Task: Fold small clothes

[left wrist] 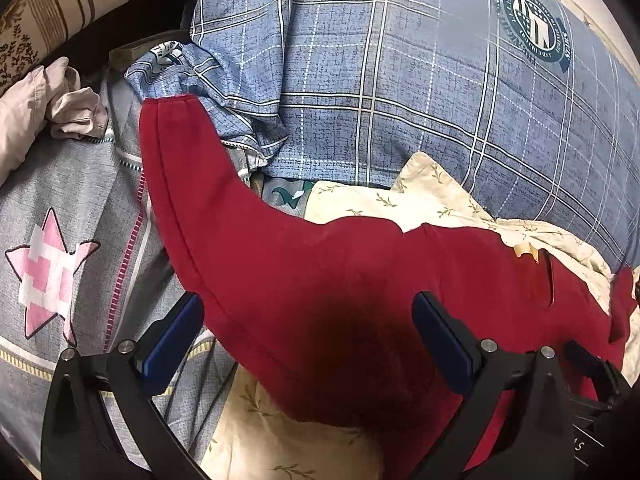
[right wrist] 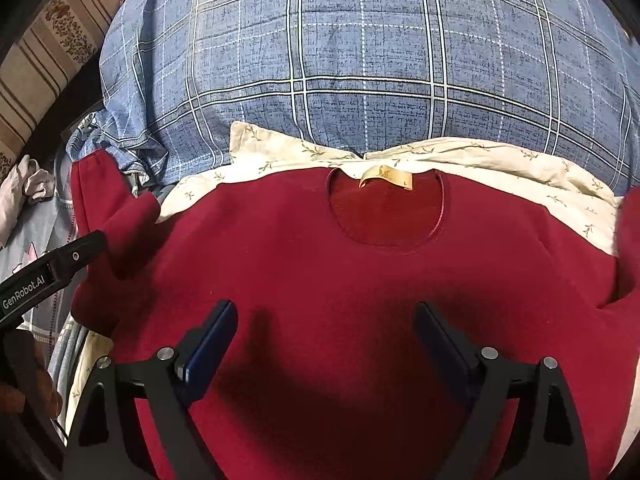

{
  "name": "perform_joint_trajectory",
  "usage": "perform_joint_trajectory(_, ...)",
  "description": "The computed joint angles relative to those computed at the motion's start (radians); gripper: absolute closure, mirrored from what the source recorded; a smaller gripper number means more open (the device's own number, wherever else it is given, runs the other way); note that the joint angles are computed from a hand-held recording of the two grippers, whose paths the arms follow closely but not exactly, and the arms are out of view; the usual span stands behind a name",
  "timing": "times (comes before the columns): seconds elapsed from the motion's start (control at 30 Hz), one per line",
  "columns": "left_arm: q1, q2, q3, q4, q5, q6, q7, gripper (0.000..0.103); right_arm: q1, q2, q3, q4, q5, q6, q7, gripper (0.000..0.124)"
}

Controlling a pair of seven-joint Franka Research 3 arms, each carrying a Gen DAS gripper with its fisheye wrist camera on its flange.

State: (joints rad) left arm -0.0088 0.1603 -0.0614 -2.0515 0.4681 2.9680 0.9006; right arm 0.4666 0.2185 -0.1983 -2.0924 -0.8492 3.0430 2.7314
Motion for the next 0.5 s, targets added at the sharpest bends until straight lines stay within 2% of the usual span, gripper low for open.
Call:
perform_joint_trajectory(0.27,0.000,0.003,0.002,0.005,0.008,-0.006,-0.002,0.000,-0.007,0.002,0.011,0.001,0.024,-0.007,-0.018,0.032)
perform_joint_trajectory(0.4,0.009,0.003,0.001,0.005,-0.013,-0.010,-0.003,0.000,0.004,-0.001,-0.002,0.000,0.021,0.021,-0.014,0.032)
perform_joint_trajectory(0.5,0.007,0.004,0.012,0.009,0.002,-0.017,-0.025,0.000,-0.002,0.004,0.014,0.009,0.063,0.031,-0.076,0.034)
